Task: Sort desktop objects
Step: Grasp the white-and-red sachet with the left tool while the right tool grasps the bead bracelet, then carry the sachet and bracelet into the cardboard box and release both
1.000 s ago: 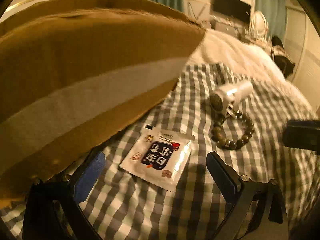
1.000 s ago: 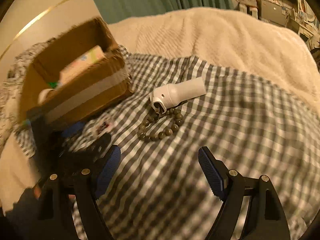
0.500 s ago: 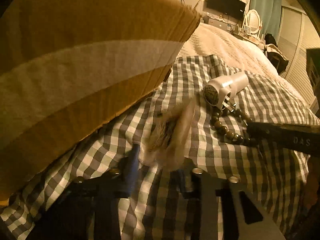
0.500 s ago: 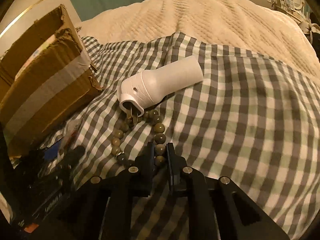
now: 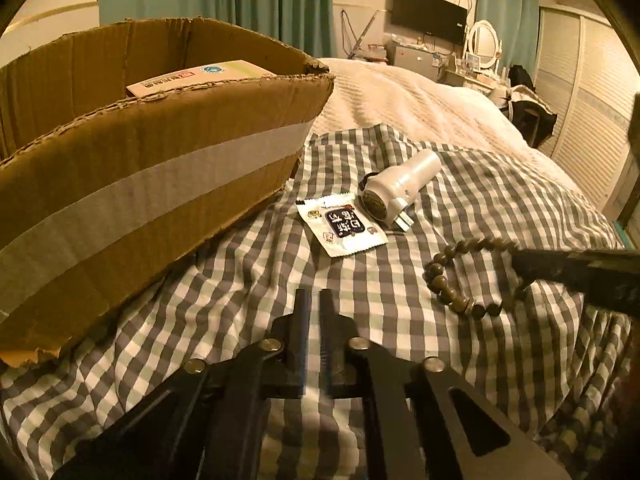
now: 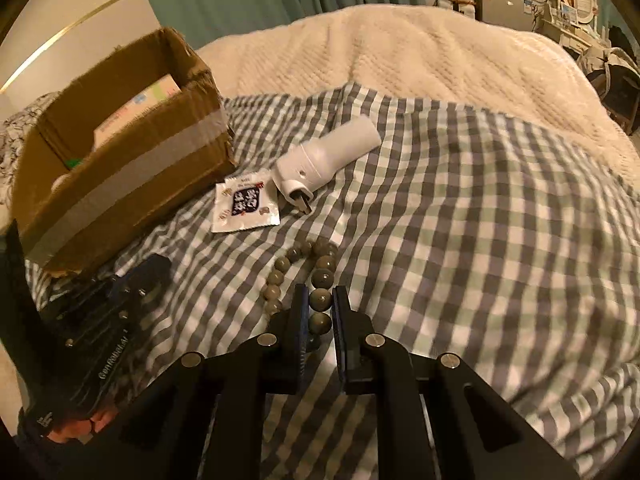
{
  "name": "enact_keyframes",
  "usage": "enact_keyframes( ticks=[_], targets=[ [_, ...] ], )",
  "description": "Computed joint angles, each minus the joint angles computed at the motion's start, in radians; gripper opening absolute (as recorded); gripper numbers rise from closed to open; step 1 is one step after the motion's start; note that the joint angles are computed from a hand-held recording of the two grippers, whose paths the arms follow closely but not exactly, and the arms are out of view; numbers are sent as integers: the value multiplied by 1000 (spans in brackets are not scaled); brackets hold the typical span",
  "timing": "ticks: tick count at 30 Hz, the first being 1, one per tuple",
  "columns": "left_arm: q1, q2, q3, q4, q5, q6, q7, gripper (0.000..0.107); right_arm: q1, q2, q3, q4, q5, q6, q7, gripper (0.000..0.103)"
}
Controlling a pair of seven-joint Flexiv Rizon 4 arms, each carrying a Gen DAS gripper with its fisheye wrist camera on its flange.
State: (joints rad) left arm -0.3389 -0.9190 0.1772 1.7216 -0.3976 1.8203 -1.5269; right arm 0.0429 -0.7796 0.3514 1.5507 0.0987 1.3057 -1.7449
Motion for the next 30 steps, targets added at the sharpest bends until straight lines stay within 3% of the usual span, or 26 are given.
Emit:
enact_keyframes(
  ticks=[1,2,3,4,6,8,11,15,16,17,18,19,21,22,26,30],
  targets=[
    [-15,-1,17,-2,-12,-13,-4,33,-2,1,2,-3,3,10,-2,11],
    [-42,0,48,1,-29,-27,-15,61,-5,0,4,-10,5,15,-2,11],
    [-90,-9,105,-2,-61,-45,-39,77,-20,-3,18,-24,13,7,-5,11],
    [-124,-23,144,-15,-88,-50,-69,79,-42,-7,42,-46,31,-19,-4,11],
    [-124,-29,146,-38,-90,-68,-92,79,-75,-23,79,-104,78,-68,-2,11],
    [-129,-49,166,-103,-88,-141,-111,79,-83,-39,89,-148,116,-71,-14,11],
    [-171,-126,257,-233,-77,-229,-166,81,-78,-63,83,-192,145,-56,-36,11],
    [-209,-285,428,-469,-48,-448,-284,81,-96,-100,89,-252,183,-81,-58,11],
    [-200,-305,438,-509,-50,-492,-292,81,-98,-109,83,-264,190,-89,-57,11],
    [-176,-318,425,-552,-45,-539,-300,79,-98,-118,80,-279,197,-98,-56,11],
    [-157,-319,403,-567,-44,-550,-304,63,-103,-133,84,-303,207,-114,-57,11],
    [-131,-311,361,-571,-50,-546,-301,56,-107,-140,87,-314,218,-126,-62,11],
    [-106,-295,319,-565,-37,-529,-299,20,-105,-154,83,-340,234,-148,-67,11],
    [-107,-291,323,-561,-21,-530,-309,14,-99,-156,75,-344,238,-149,-71,11],
    [-89,-258,281,-520,36,-485,-307,4,-88,-149,67,-333,250,-144,-100,11],
    [-78,-158,214,-379,99,-389,-305,2,-78,-108,52,-292,250,-151,-122,11]
  ],
)
